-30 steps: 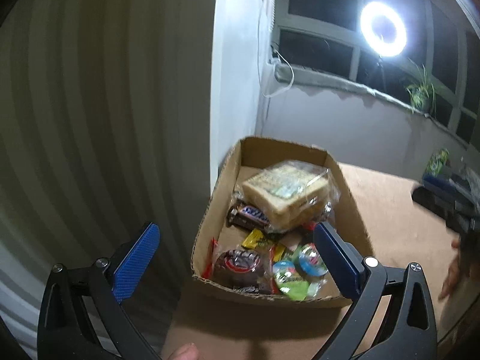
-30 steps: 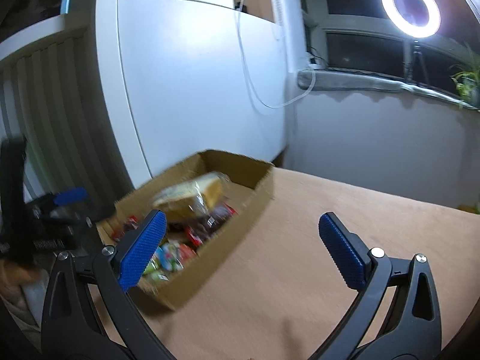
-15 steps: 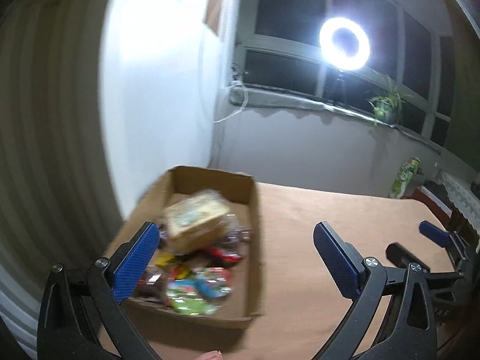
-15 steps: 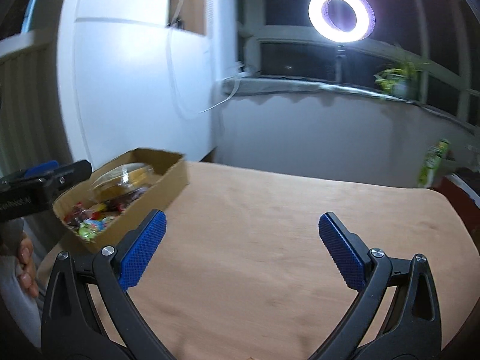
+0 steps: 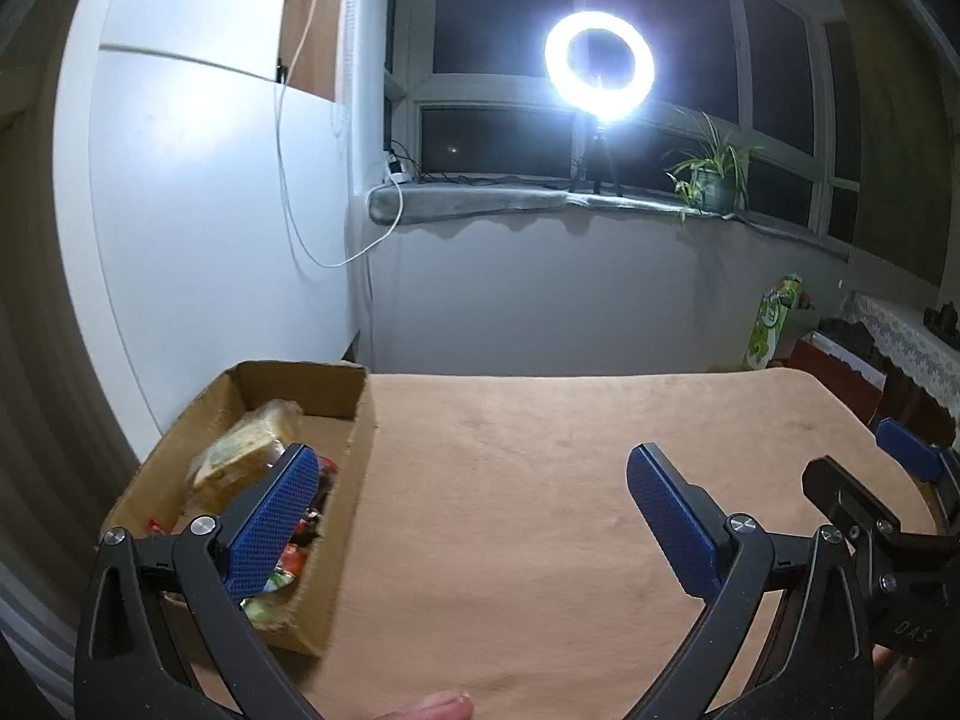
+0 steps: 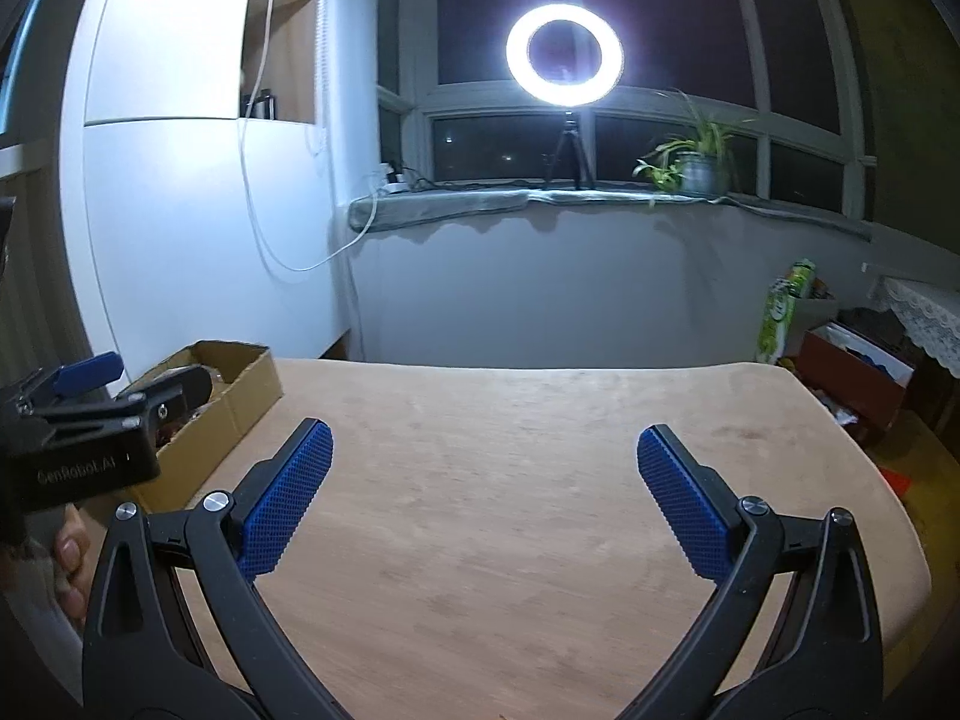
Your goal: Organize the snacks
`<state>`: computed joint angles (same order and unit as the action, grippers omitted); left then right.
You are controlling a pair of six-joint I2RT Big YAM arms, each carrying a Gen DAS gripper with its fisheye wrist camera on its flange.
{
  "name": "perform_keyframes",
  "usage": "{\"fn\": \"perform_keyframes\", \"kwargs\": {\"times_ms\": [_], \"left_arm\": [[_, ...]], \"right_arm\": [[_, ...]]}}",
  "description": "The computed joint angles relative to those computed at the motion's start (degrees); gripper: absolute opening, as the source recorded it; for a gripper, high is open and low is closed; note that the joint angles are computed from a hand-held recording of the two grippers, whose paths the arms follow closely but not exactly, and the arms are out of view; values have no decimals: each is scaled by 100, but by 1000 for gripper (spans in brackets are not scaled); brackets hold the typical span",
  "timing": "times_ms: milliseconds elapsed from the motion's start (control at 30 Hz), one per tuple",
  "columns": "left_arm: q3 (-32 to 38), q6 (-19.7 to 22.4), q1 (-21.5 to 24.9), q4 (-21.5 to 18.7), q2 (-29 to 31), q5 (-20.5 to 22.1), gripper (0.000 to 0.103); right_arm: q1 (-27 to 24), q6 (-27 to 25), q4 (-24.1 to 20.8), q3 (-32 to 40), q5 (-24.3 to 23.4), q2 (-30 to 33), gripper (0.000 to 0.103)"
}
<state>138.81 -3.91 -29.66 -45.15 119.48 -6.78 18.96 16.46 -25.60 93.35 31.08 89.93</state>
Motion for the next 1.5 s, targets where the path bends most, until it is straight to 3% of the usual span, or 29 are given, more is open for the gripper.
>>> {"fn": "perform_keyframes", "kwargs": {"times_ms": [300, 1500], "left_arm": [[-409, 102, -148, 69, -212, -312, 102], [-677, 50, -100, 28, -359, -369, 102]], "right_arm": [[-24, 116, -329, -36, 389, -84, 103], [-24, 65, -393, 57, 270, 20, 103]]}}
